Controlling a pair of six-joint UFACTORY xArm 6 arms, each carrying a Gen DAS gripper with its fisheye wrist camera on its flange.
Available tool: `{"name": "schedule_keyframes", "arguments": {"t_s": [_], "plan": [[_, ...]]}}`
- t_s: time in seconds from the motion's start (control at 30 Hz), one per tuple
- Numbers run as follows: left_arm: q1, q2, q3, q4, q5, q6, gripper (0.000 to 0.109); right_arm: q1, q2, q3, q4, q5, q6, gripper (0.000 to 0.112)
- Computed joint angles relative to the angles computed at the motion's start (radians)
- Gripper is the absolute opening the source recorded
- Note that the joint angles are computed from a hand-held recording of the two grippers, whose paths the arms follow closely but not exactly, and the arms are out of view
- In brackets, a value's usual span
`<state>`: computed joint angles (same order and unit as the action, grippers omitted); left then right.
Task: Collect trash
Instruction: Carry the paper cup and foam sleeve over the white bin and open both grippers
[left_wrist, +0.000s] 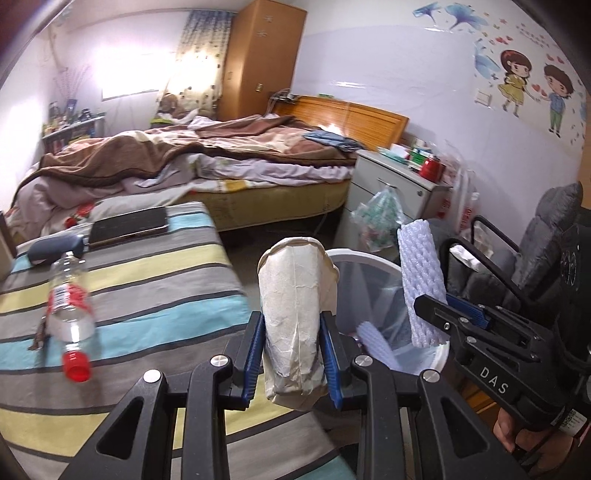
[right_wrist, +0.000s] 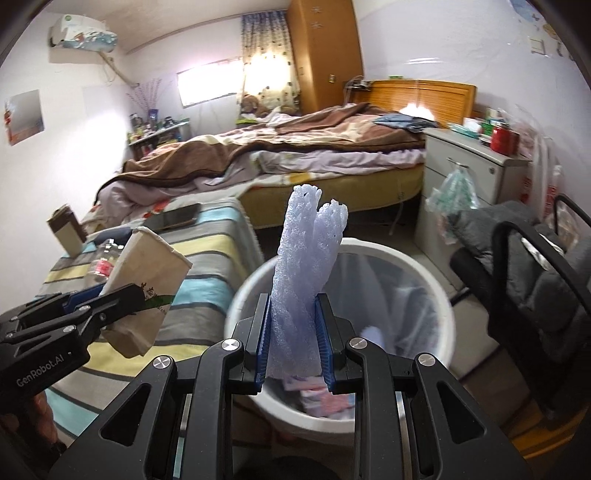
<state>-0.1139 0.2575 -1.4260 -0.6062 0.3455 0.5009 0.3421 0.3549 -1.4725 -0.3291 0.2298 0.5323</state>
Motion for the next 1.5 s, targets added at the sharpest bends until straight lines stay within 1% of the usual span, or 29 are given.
{"name": "schedule_keyframes", "arguments": {"t_s": [0.1, 0.27, 0.4, 0.5, 0.57, 0.63, 0.7, 0.77, 0.9, 0.97, 1.0, 1.03, 1.1, 1.13, 1.17, 1.27, 1.5], "plan": [[-0.015, 0.032, -0.038, -0.003, 0.018, 0.002, 0.031, -0.013, -0.003, 0.006, -0.012, 0.013, 0.016, 0.025], [-0.038, 0.099, -0.107, 0.033, 0.051, -0.029, 0.031, -0.031, 0.002, 0.005, -0.012, 0.052, 0.015, 0.025], [-0.050, 0.141, -0.151, 0.067, 0.073, -0.051, 0.031, -0.044, 0.000, 0.022, 0.032, 0.058, -0.023, 0.025], [-0.059, 0.170, -0.169, 0.145, 0.065, -0.100, 0.031, -0.046, 0.007, 0.017, 0.054, 0.079, -0.044, 0.026], [-0.057, 0.188, -0.191, 0.116, 0.091, -0.084, 0.031, -0.049, 0.010, 0.015, 0.062, 0.088, -0.052, 0.026], [-0.059, 0.205, -0.209, 0.157, 0.099, -0.119, 0.031, -0.050, 0.015, 0.011, 0.081, 0.102, -0.072, 0.026], [-0.062, 0.215, -0.218, 0.163, 0.102, -0.123, 0.031, -0.052, 0.020, 0.004, 0.108, 0.114, -0.104, 0.026], [-0.062, 0.222, -0.227, 0.146, 0.112, -0.109, 0.031, -0.055, 0.020, 0.003, 0.081, 0.122, -0.082, 0.026], [-0.061, 0.239, -0.246, 0.170, 0.116, -0.139, 0.035, -0.060, 0.024, -0.004, 0.079, 0.136, -0.080, 0.027], [-0.056, 0.252, -0.263, 0.167, 0.135, -0.147, 0.041, -0.060, 0.026, -0.012, 0.078, 0.154, -0.092, 0.029], [-0.054, 0.257, -0.269, 0.168, 0.140, -0.153, 0.049, -0.060, 0.029, -0.016, 0.066, 0.161, -0.087, 0.029], [-0.053, 0.259, -0.270, 0.168, 0.139, -0.156, 0.055, -0.060, 0.029, -0.017, 0.037, 0.166, -0.065, 0.033], [-0.052, 0.258, -0.268, 0.151, 0.141, -0.145, 0.055, -0.061, 0.028, -0.019, 0.020, 0.173, -0.056, 0.041], [-0.052, 0.256, -0.266, 0.149, 0.139, -0.142, 0.055, -0.062, 0.034, -0.026, 0.032, 0.174, -0.067, 0.048], [-0.052, 0.252, -0.257, 0.154, 0.129, -0.144, 0.055, -0.062, 0.032, -0.022, 0.045, 0.168, -0.077, 0.050], [-0.053, 0.238, -0.240, 0.136, 0.120, -0.125, 0.055, -0.061, 0.031, -0.022, 0.039, 0.167, -0.071, 0.049], [-0.045, 0.203, -0.200, 0.138, 0.104, -0.131, 0.055, -0.057, 0.020, -0.008, 0.037, 0.151, -0.058, 0.050]]}}
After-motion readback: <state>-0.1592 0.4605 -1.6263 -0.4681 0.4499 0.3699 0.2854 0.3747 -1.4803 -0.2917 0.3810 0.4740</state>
